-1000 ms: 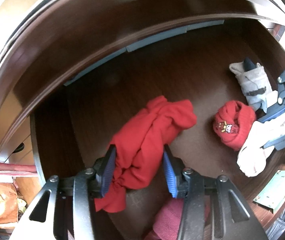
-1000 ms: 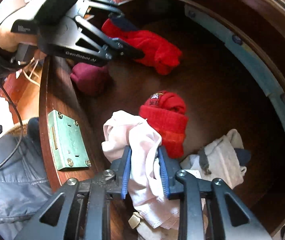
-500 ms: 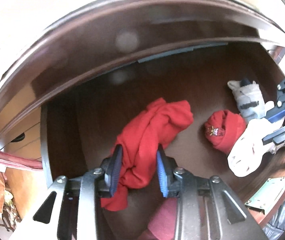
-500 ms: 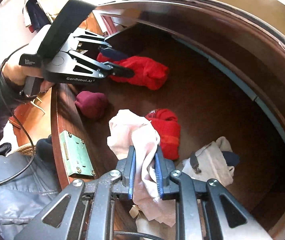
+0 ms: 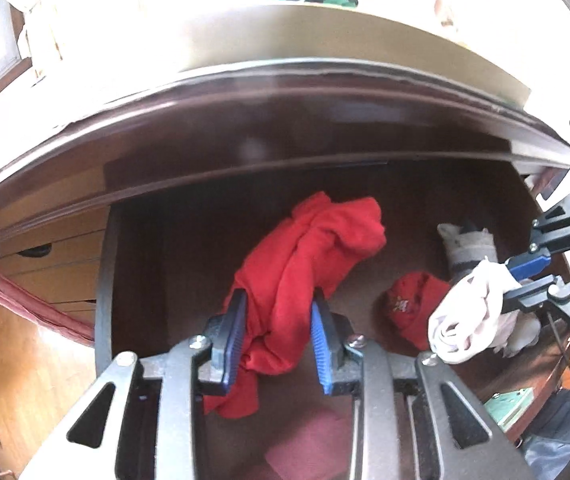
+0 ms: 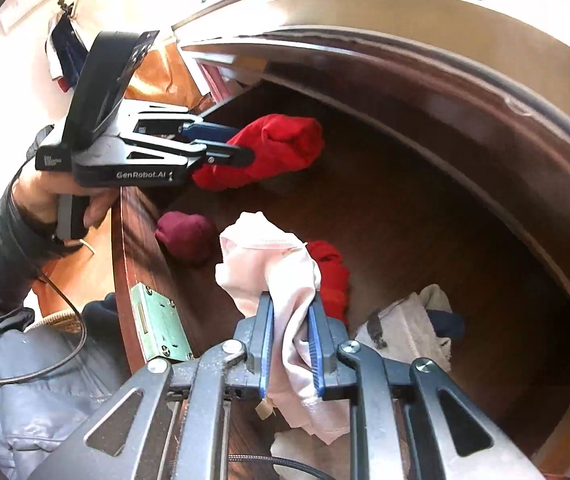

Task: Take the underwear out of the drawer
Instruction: 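Lift the red shirt with the left gripper while the right lifts the pink underwear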

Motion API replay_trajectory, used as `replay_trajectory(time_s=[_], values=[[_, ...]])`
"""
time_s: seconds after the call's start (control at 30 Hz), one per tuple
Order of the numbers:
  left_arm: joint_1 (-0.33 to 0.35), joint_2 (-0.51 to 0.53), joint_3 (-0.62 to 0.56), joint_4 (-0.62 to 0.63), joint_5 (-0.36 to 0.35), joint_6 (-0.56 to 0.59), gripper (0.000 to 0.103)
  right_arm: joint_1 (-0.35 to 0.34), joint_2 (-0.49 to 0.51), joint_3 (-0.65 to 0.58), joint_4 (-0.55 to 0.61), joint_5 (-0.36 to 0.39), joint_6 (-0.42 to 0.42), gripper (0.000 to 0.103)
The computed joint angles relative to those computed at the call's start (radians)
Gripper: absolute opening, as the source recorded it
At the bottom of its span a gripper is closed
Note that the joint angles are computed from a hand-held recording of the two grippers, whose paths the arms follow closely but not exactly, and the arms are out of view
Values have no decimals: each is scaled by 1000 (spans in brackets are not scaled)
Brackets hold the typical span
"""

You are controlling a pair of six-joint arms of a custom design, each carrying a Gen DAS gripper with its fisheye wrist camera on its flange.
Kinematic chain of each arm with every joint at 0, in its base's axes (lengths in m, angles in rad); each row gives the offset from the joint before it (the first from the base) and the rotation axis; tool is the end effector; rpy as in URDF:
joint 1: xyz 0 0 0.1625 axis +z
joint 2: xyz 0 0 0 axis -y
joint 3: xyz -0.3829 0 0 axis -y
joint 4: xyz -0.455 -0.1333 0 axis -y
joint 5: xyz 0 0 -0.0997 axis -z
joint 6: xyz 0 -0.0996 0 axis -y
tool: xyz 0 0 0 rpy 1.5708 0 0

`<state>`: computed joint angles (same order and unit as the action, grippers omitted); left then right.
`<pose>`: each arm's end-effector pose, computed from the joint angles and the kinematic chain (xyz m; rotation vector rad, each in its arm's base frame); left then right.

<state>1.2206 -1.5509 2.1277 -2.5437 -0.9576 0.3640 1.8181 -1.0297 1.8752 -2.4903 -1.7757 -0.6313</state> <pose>0.0032 -0.5467 0.2605 0.7206 2.3831 -0.4932 0.2579 -0.5596 0.0603 1.2344 -2.6530 0.0489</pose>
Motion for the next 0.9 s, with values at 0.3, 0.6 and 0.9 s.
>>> replay_trajectory(time_s=[0.3, 0.6, 0.9], values=[[-7, -77, 36, -62, -42, -10, 29, -17, -35, 29, -75, 60, 1, 17], [-10, -112, 58, -102, -102, -27, 29, -41, -58, 41, -102, 122, 5, 17], [-26, -140, 99, -157, -125, -53, 29, -61, -76, 64, -132, 166, 13, 17]])
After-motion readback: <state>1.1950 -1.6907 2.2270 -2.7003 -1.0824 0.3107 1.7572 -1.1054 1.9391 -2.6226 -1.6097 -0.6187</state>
